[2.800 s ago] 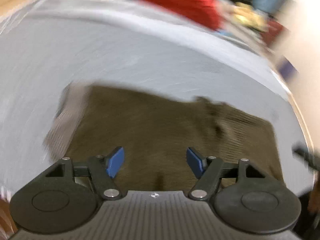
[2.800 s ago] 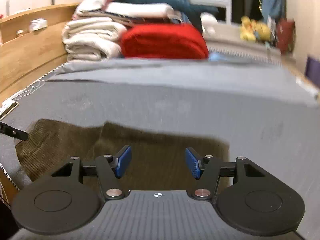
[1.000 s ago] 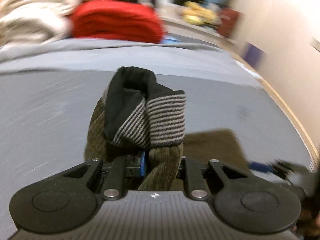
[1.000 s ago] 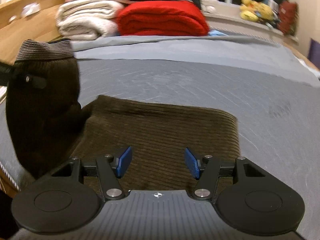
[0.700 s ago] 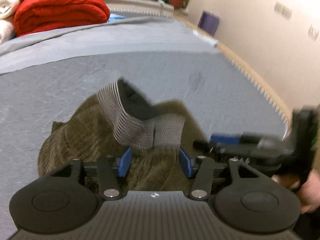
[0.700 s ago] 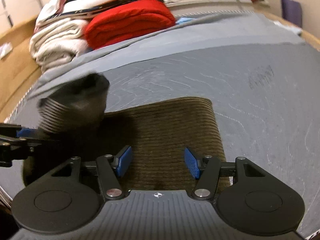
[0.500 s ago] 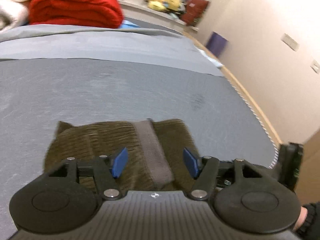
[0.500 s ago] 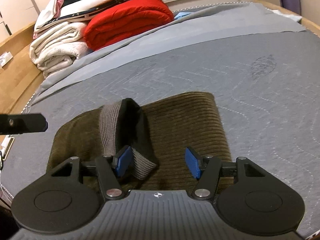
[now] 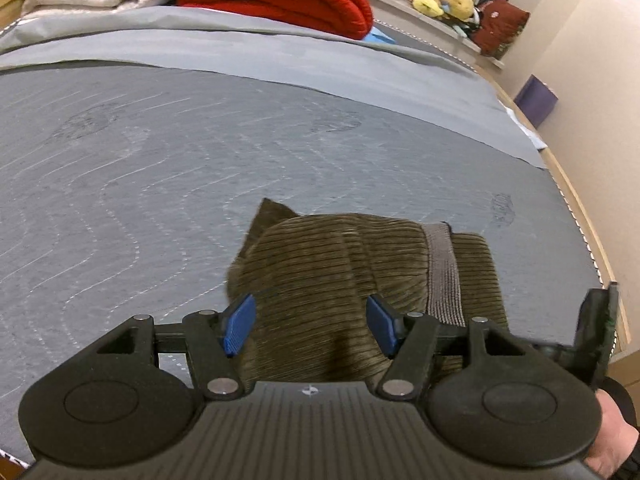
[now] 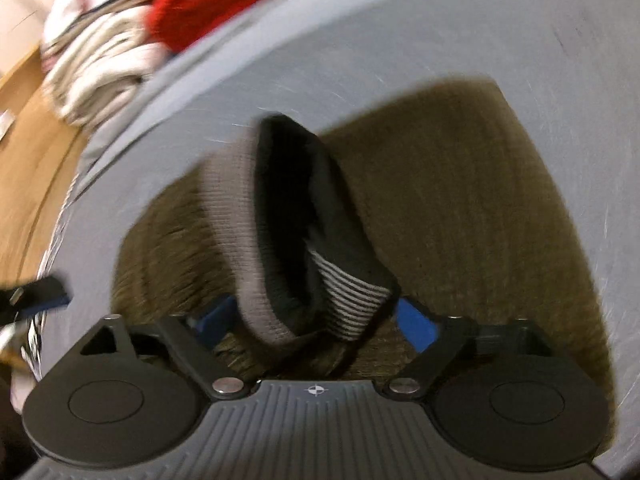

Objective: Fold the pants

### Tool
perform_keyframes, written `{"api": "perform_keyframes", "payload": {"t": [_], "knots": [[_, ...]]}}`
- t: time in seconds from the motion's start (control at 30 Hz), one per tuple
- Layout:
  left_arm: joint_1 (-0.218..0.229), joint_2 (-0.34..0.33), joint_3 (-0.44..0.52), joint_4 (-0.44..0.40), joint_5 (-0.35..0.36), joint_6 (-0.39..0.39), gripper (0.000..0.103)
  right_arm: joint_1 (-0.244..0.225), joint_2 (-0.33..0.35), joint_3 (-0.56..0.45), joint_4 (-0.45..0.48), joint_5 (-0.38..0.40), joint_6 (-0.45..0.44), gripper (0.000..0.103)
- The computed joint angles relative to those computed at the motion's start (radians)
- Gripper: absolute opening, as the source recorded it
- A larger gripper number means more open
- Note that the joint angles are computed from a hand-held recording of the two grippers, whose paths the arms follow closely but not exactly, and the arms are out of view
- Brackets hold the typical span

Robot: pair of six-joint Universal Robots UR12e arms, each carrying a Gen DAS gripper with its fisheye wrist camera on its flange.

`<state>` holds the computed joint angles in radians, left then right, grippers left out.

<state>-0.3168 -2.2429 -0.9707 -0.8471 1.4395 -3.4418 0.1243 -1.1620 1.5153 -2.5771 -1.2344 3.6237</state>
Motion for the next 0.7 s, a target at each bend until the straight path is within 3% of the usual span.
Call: {"api": "perform_keyframes", "payload": {"t": [0.07,0.13,0.17,0.2,0.33,0.37,0.5,0.57,0.63,0.7], "knots": [[0.003,0.003,-0.004,-0.003,0.006,-0.003,0.067,0.001,0.012,-0.004,-0.015,0.002,0.052,0.097],[0.003,0.004,-0.005,-0.009,0.015,-0.005,0.067,0.009,0.019,-0.01,-0.03,-0.012,0.034,0.092],[0.005,0.013,-0.014,-0.008,0.016,-0.007,0.067,0.013,0.021,-0.008,-0.048,-0.017,0.019,0.084],[0.005,0.016,-0.018,-0.005,0.018,-0.009,0.067,0.013,0.021,0.0,-0.075,-0.006,0.009,0.065],[0.0,0.001,0.008,-0.008,0.042,-0.016,0.067,0.012,0.007,0.03,-0.183,-0.008,-0.032,0.04],[-0.002,-0.001,0.013,-0.003,0.05,-0.016,0.067,0.009,0.001,0.045,-0.241,-0.001,-0.045,0.039],[-0.007,-0.013,0.034,0.014,0.064,-0.039,0.067,-0.039,-0.023,0.132,-0.642,0.118,-0.005,0.035],[-0.008,-0.02,0.045,0.016,0.048,-0.034,0.067,-0.054,-0.039,0.175,-0.753,0.055,0.005,0.035],[-0.013,-0.031,0.064,-0.002,0.037,-0.011,0.066,-0.063,-0.06,0.206,-0.699,-0.069,0.043,0.034],[-0.019,-0.041,0.083,-0.026,0.019,0.031,0.066,-0.068,-0.081,0.213,-0.514,-0.159,0.028,0.035]]}}
